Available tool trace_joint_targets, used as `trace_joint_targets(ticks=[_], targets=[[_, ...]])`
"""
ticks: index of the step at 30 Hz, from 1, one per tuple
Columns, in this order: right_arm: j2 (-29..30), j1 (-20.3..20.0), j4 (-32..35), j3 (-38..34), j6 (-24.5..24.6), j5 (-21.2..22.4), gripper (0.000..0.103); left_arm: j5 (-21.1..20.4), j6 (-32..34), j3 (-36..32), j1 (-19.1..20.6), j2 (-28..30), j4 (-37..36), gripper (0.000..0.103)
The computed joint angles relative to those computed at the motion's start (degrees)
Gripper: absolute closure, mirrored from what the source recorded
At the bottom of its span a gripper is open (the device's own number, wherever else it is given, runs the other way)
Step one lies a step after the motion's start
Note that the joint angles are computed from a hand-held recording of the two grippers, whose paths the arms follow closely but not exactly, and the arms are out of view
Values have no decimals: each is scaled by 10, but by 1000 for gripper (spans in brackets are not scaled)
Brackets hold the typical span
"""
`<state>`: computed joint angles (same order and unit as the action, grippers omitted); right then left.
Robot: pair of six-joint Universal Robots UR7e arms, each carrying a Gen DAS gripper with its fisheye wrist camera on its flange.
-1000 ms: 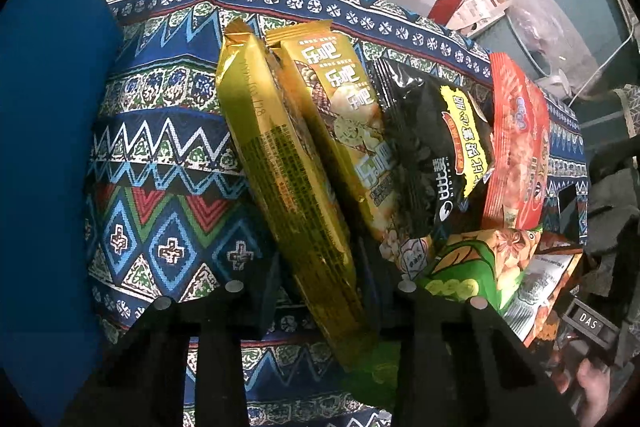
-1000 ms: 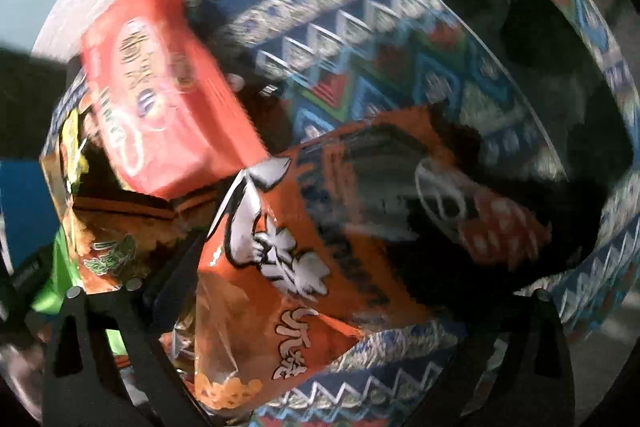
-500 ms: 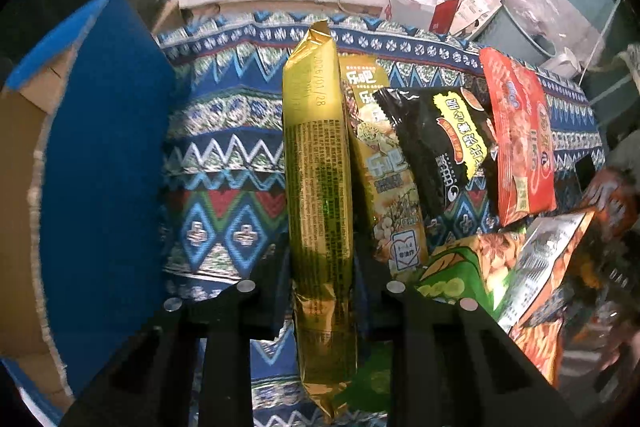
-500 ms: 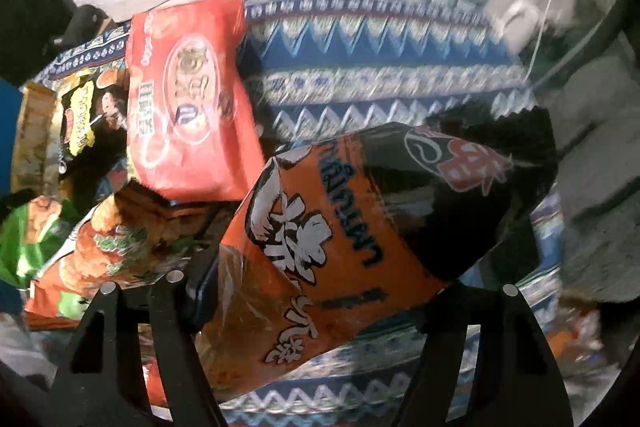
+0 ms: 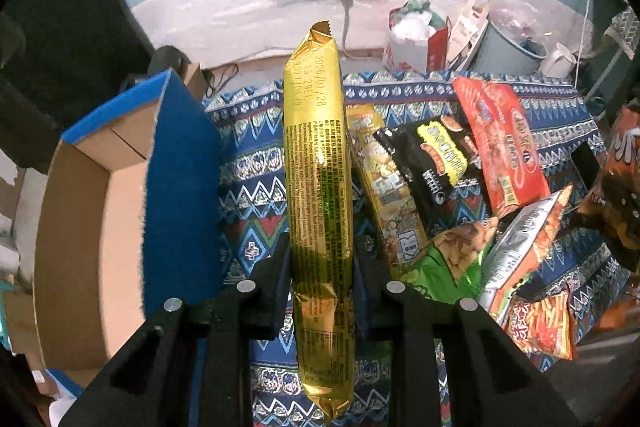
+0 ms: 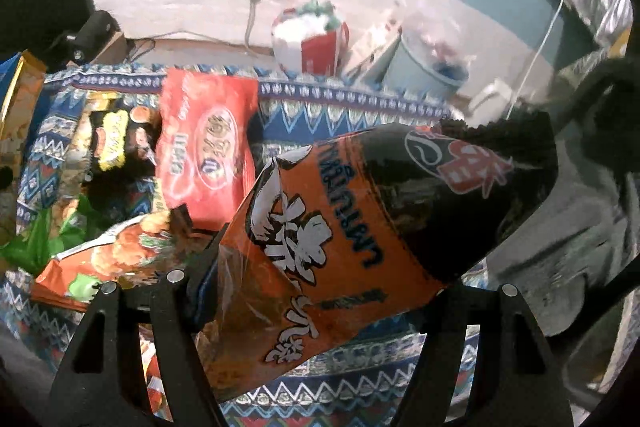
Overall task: Organize snacks
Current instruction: 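Carry yellow pack into box with left gripper while right carries orange bag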
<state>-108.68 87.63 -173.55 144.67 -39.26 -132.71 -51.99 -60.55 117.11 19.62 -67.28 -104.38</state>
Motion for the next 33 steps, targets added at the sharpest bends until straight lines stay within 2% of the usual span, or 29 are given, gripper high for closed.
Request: trace_joint_targets(ticks=[11,16,25,33], targets=[[-32,70,-2,0,-25,2,32,45,3,-7,-46,-18,35,76],[-41,104,31,-10,-10,17,32,65,-4,-11,-62,-26,56,76],[-15,173,55,-25,21,19,32,96,-31,-10,-80,-55,96,76],[34,235,69,-43,57,24,32,106,-67,-6,-86,-89,133,76]])
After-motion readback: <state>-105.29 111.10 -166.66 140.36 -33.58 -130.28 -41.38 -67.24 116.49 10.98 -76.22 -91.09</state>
